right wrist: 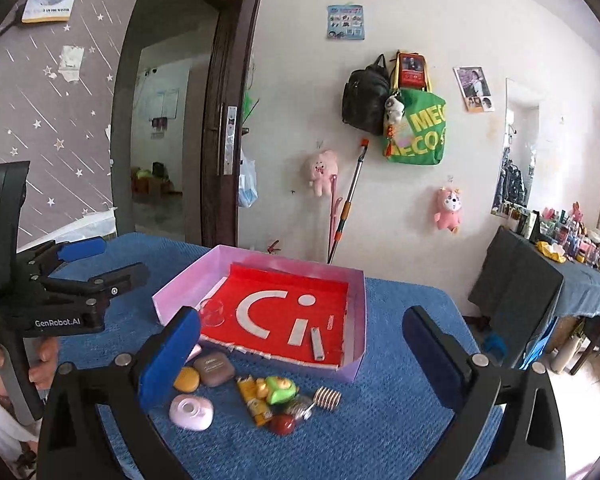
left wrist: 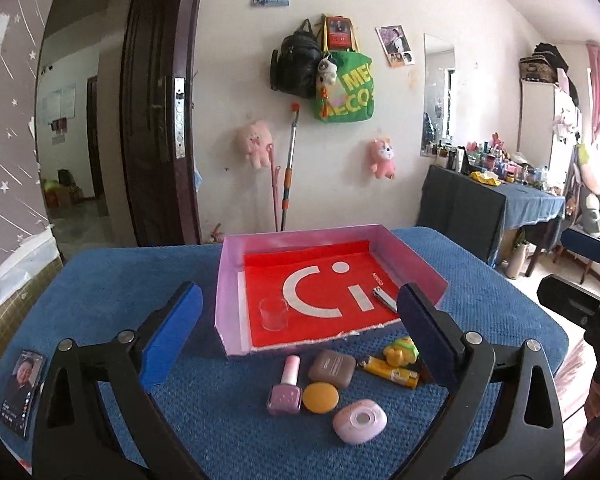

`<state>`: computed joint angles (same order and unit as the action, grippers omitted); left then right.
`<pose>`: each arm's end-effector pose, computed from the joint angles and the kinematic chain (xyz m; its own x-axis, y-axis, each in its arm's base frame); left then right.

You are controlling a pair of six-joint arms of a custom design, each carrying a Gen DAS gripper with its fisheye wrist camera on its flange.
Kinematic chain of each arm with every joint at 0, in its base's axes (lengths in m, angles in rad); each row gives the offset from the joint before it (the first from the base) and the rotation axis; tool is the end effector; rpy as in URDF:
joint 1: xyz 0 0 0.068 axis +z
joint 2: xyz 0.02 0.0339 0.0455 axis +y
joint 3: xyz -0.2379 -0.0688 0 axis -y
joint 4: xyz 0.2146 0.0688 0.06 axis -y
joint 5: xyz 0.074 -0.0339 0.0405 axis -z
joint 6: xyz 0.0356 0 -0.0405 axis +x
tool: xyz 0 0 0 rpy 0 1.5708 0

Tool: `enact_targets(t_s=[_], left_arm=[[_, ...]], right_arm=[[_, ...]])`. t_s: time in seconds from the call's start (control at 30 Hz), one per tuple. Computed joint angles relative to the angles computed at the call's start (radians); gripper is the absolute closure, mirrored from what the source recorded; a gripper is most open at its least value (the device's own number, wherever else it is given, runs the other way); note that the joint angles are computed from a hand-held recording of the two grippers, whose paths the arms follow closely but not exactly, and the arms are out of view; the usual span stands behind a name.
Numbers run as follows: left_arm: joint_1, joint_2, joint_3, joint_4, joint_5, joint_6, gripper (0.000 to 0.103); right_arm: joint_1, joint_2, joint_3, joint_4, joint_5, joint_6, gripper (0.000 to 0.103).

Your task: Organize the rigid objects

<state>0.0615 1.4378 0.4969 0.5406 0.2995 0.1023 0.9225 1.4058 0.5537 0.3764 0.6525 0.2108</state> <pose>0.2630 0.0057 0.1691 -0.3652 0.0753 -0.9279 0.2511 0.9678 -0.0203 0.1732 0.1928 0.1793 -0.3347 -0.1665 -0.9275 -0.2428 0.9663 -0.0859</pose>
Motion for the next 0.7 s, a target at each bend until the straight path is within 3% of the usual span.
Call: enact_targets(t_s=[0.23,0.37,0.47,0.7], left_arm=[[-0.012,-0.022,-0.135,0.081,-0.018,-0.003,0.003],[-0.022,0.054,-0.188,0.185,-0.042,-0.023,0.003],[-0.017,0.142,-0.180,0.199,-0.023,-0.039,0.003],[-0.010,0.322,-0.131,0.198,-0.017,-0.039,0.003]], right_arm=[[0.129,0.015,-0.126,0.125,0.152,0.073,0.000],[0.181,0.092,-0.177,0.228,0.217,0.129,0.000],[0.197,0.179,-0.190,0.290,0.251,0.170,0.000],[0.144,0.407,-0.191,0.421,0.132,0.300,0.000]])
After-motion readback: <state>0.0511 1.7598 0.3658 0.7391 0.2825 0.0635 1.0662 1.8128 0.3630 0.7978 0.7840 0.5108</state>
